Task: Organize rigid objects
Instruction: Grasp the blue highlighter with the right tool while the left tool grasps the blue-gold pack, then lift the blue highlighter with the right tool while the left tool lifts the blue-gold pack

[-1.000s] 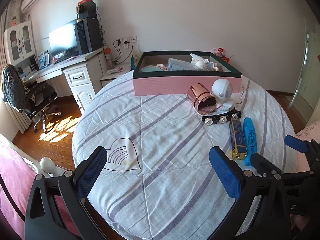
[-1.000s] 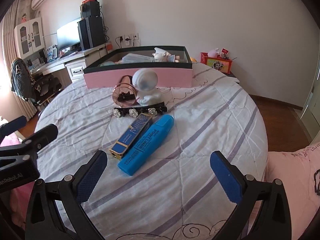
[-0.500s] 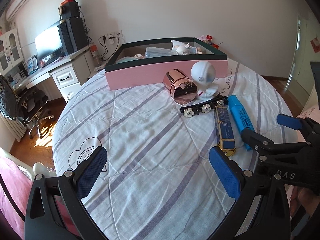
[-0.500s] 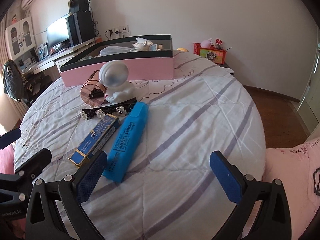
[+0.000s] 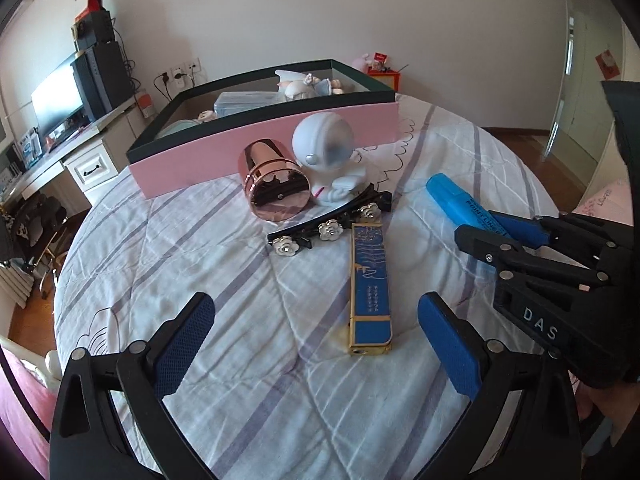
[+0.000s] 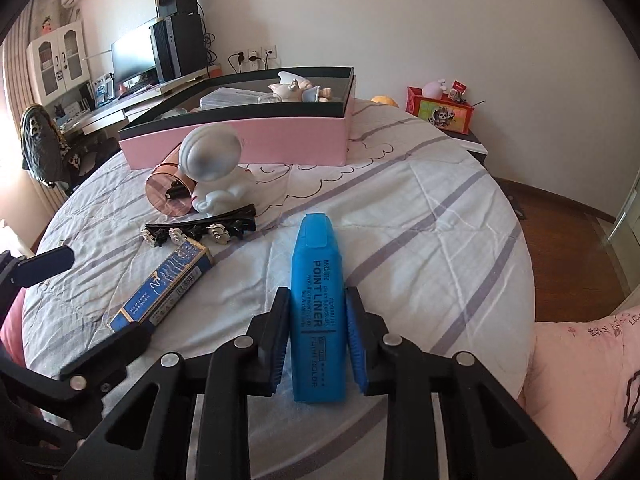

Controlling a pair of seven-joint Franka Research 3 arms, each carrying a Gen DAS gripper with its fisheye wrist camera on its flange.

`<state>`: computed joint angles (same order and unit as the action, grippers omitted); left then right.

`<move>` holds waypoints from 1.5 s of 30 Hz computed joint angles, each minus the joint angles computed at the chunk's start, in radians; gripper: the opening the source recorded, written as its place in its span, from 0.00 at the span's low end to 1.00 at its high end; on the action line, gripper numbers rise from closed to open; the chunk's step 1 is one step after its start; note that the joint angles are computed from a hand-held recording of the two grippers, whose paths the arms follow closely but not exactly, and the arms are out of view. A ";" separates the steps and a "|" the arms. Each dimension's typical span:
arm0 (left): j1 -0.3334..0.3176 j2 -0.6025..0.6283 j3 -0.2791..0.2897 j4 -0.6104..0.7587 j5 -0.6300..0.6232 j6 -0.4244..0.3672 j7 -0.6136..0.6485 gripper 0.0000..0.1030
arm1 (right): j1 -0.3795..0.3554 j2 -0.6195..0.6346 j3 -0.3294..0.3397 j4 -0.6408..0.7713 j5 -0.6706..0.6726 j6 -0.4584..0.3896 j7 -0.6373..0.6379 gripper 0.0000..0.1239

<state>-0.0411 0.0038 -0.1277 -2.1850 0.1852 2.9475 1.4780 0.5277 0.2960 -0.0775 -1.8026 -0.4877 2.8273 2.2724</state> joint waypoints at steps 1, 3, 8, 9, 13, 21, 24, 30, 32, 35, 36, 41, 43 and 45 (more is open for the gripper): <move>-0.001 0.019 -0.001 0.023 -0.001 -0.021 -0.007 0.99 | 0.004 -0.002 -0.007 -0.003 -0.010 -0.003 0.010 0.21; 0.000 0.051 -0.006 0.071 -0.015 -0.094 -0.006 0.94 | -0.014 -0.007 0.006 -0.020 0.018 0.033 -0.008 0.21; 0.012 0.075 -0.037 0.090 -0.143 -0.072 0.133 0.66 | -0.003 -0.003 -0.006 -0.020 0.018 0.048 -0.007 0.22; 0.017 0.077 -0.048 0.088 -0.191 -0.059 0.185 0.58 | -0.002 -0.003 -0.006 -0.021 0.021 0.050 -0.008 0.22; 0.006 0.062 -0.048 0.056 -0.201 -0.007 0.226 0.20 | 0.009 -0.001 -0.012 -0.017 0.016 0.049 -0.007 0.22; 0.008 -0.024 -0.009 -0.032 -0.185 0.078 0.141 0.20 | 0.044 -0.028 -0.027 -0.070 0.044 0.168 0.005 0.22; 0.008 -0.081 0.012 -0.074 -0.169 0.121 0.112 0.20 | 0.095 -0.046 -0.071 -0.071 -0.022 0.187 0.066 0.22; 0.053 -0.194 0.015 -0.144 -0.017 0.210 -0.040 0.20 | 0.157 -0.100 -0.112 -0.048 -0.241 0.196 0.236 0.22; 0.077 -0.233 0.007 -0.165 0.026 0.231 -0.087 0.20 | 0.168 -0.119 -0.114 -0.038 -0.328 0.189 0.306 0.22; 0.086 -0.287 0.016 -0.195 0.066 0.258 -0.123 0.20 | 0.175 -0.151 -0.102 -0.021 -0.447 0.162 0.393 0.22; 0.078 -0.306 0.028 -0.205 0.075 0.261 -0.126 0.20 | 0.178 -0.161 -0.097 -0.016 -0.495 0.152 0.430 0.22; 0.061 -0.378 0.066 -0.245 0.104 0.304 -0.146 0.20 | 0.166 -0.199 -0.043 0.009 -0.648 0.095 0.535 0.22; 0.082 -0.401 0.056 -0.258 0.113 0.321 -0.160 0.20 | 0.159 -0.214 -0.015 0.013 -0.696 0.067 0.571 0.22; 0.093 -0.420 0.051 -0.266 0.122 0.331 -0.167 0.20 | 0.148 -0.226 0.013 0.018 -0.742 0.045 0.603 0.22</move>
<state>0.0521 -0.4163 -0.0769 -2.4510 0.3075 3.2781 1.3108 0.6755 0.0702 -0.0645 -1.7844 -1.2293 2.8724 2.8757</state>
